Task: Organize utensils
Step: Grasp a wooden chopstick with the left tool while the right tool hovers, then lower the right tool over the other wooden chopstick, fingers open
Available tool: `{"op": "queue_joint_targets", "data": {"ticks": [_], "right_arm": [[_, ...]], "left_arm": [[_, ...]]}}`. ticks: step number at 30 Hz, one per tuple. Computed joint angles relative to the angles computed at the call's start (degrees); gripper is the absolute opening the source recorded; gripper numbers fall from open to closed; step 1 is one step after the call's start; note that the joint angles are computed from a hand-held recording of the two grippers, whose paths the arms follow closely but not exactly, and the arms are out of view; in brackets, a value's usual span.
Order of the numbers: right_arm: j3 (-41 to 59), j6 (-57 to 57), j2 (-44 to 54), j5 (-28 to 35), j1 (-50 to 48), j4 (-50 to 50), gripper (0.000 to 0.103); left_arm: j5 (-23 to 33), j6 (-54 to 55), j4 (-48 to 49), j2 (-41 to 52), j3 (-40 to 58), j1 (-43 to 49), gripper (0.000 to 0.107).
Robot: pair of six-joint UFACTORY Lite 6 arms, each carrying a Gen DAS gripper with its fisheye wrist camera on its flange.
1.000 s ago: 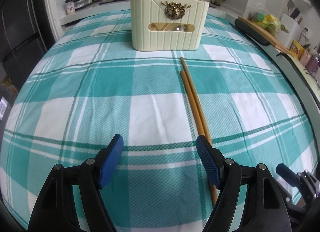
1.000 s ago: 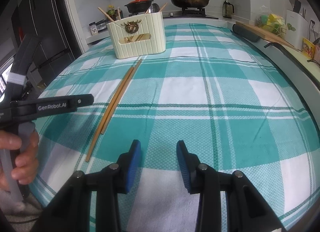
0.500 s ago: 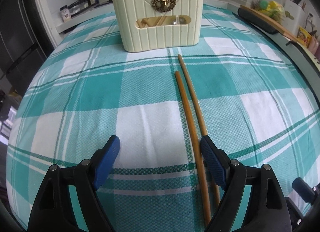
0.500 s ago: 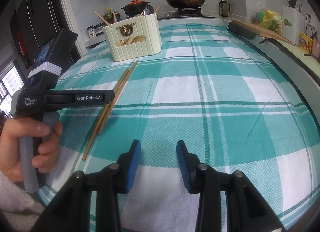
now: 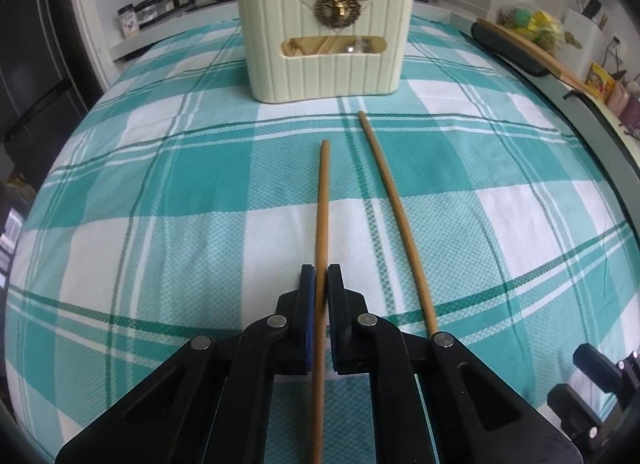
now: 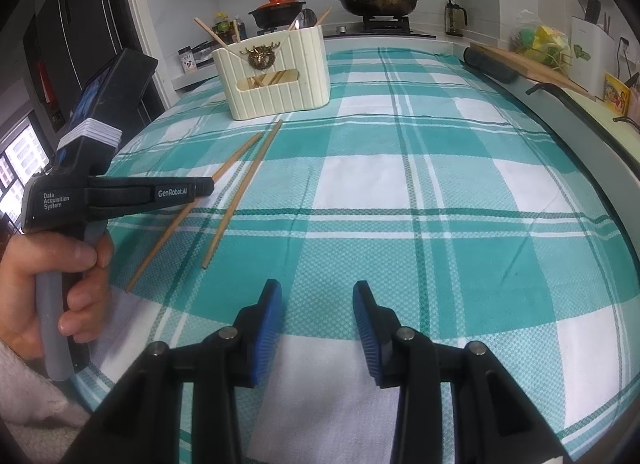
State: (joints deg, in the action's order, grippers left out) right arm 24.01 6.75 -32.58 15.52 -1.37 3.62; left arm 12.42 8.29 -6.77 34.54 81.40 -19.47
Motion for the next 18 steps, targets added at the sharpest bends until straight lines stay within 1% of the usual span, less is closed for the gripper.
{"op": "queue_joint_targets", "data": {"ticks": [3, 4, 6, 9, 10, 13, 14, 16, 18], "right_arm": [[3.08, 0.3, 3.76, -0.66, 2.16, 0.1, 0.038], [4.68, -0.97, 5.87, -0.86, 2.72, 1.32, 0.038], [8.41, -1.93, 10.48, -1.23, 4.3, 2.13, 0.038], [15.09, -1.42, 18.49, -1.91, 6.94, 0.86, 0.038], [17.22, -0.22, 21.03, -2.19, 7.89, -0.53, 0.038], [23.27, 8.0, 28.22, -2.83, 10.24, -8.91, 0.038], [25.35, 9.1, 30.72, -2.48, 10.75, -10.23, 0.038], [28.46, 15.39, 34.6, -1.47, 11.91, -16.37, 0.038], [30.59, 19.23, 37.66, -0.4, 12.75, -20.48, 0.038]], "left_arm": [[0.14, 5.92, -5.5, -1.46, -2.35, 3.73, 0.005], [-0.08, 9.17, -8.4, -2.1, -3.44, 5.03, 0.005], [-0.78, 12.26, -10.76, -3.75, -6.01, 7.06, 0.005], [-1.22, 18.88, -16.71, -5.86, -9.25, 9.35, 0.005], [-1.46, 20.05, -17.76, -6.45, -10.12, 9.73, 0.005], [-2.03, 22.37, -19.8, -7.43, -11.75, 10.36, 0.005], [-2.21, 22.94, -20.36, -7.66, -12.13, 10.41, 0.005], [-2.71, 23.14, -20.5, -8.03, -12.77, 10.29, 0.005], [-3.43, 22.99, -20.21, -8.28, -13.37, 10.07, 0.005]]}}
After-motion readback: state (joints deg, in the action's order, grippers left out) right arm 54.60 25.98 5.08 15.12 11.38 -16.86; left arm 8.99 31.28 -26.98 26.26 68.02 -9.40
